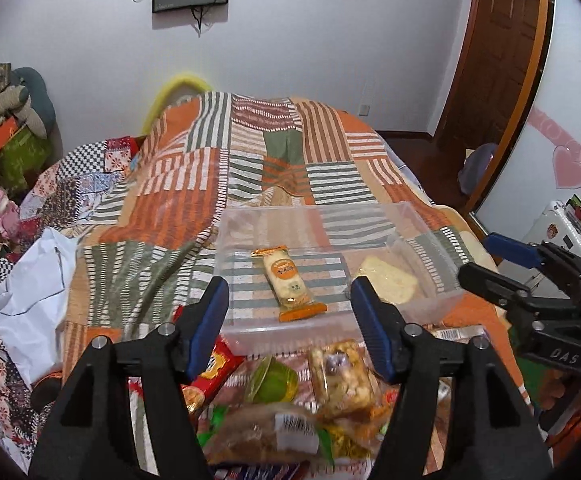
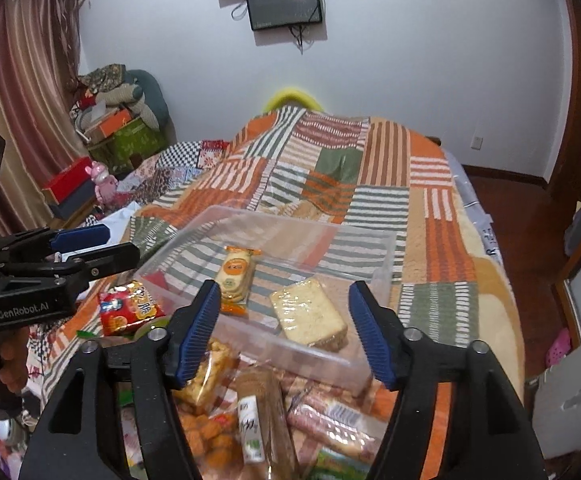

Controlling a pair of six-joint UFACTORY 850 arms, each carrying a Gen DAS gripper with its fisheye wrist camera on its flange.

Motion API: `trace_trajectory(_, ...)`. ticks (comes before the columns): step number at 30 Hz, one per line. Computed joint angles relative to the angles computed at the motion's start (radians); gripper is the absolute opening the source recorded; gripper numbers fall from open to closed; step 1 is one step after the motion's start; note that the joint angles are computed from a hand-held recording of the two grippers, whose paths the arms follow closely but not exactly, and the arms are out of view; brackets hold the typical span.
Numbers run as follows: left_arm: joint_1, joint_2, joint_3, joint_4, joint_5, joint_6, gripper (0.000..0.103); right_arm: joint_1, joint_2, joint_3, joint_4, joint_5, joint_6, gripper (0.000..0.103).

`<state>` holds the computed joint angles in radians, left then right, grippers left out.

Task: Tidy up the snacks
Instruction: 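Grasp the blue chip bag with the left tool while the right tool reaches the green pea pack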

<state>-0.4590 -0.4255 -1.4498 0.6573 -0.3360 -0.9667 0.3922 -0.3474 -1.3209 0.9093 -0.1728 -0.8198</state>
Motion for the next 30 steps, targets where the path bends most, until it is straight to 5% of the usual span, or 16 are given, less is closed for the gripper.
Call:
trace_trajectory(18, -0.009, 0.186, 0.286, 0.077, -0.022, -0.139, 0.08, -0.012, 0.13, 0.202, 0.132, 0.032, -0.123, 0.073)
trace_trajectory(30, 0.007, 0.211, 0.407, -0.041, 0.015, -0.099, 0.083, -0.018, 0.139, 0.292, -0.013, 0.02, 0.077, 0.079)
